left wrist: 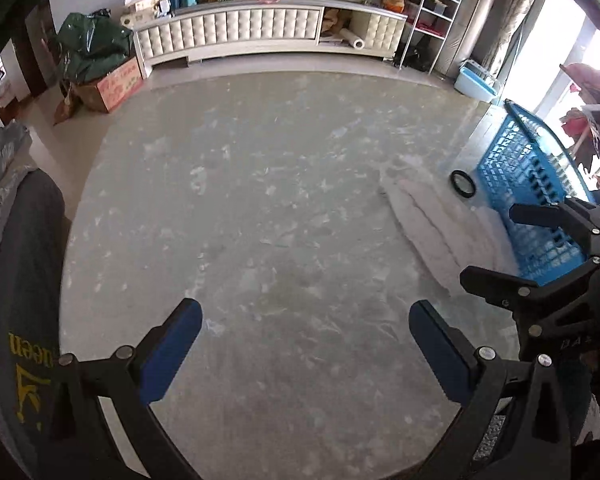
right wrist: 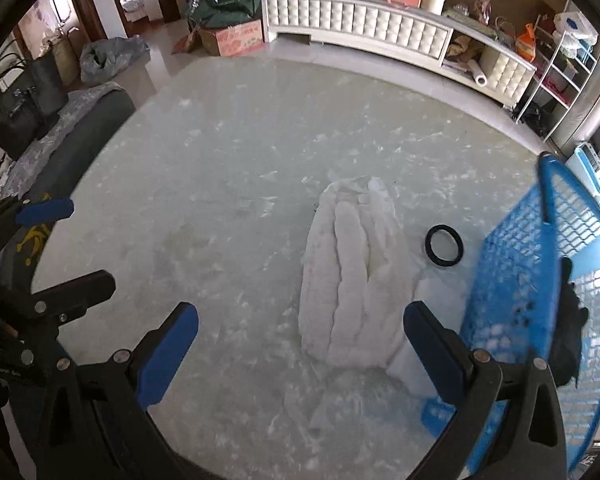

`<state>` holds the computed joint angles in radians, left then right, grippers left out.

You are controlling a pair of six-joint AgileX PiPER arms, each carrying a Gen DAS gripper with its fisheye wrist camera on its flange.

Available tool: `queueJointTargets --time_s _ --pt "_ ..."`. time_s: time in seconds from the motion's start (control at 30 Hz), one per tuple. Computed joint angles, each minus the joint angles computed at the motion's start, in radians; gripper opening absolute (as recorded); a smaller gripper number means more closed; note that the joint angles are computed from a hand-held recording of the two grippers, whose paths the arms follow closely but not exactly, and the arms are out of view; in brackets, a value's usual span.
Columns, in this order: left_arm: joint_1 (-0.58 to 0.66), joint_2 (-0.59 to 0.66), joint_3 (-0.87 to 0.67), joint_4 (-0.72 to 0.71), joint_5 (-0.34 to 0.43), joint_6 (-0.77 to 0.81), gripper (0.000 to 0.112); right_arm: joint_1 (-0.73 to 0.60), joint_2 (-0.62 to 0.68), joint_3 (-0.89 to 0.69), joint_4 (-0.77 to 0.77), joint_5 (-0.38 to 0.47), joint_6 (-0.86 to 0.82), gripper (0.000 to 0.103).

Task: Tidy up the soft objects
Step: 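Move the right tool to the white quilted pad and grasp it, then lift the white quilted pad off the table with the right tool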

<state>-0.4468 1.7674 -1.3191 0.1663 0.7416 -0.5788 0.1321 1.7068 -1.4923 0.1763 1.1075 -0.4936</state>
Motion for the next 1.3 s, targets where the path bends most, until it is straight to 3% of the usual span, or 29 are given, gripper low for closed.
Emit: queueJointTargets --time_s 0.5,0.7,0.87,0.93,1.03,1.1,1.3 --pt "0.039 0.170 -0.083 0.013 -0.060 0.010 0.103 0.046 0.178 -0.076 -0.134 -0.060 0.132 0.102" --pt "0.032 0.173 -0.077 0.025 -0.066 0.014 0.103 0.060 0.240 -0.071 -0.202 -0.091 0.204 0.086" --pt "0.043 0.177 -0.071 0.009 -0.074 0.016 0.103 0.048 0.229 -0.030 -0.171 -0.129 0.196 0.084" --pt "0.048 0.176 -0.070 -0.003 -0.075 0.023 0.103 0.047 0.217 -0.013 -0.156 -0.136 0.178 0.078" --pt "0.052 0.173 -0.065 -0.006 -0.076 0.025 0.103 0.039 0.191 0.016 -0.142 -0.148 0.141 0.059" --pt "0.050 0.172 -0.065 -0.001 -0.074 0.016 0.103 0.039 0.165 0.050 -0.139 -0.171 0.120 0.039" --pt "0.044 0.167 -0.061 -0.003 -0.077 0.030 0.103 0.057 0.133 0.083 -0.149 -0.175 0.106 0.022"
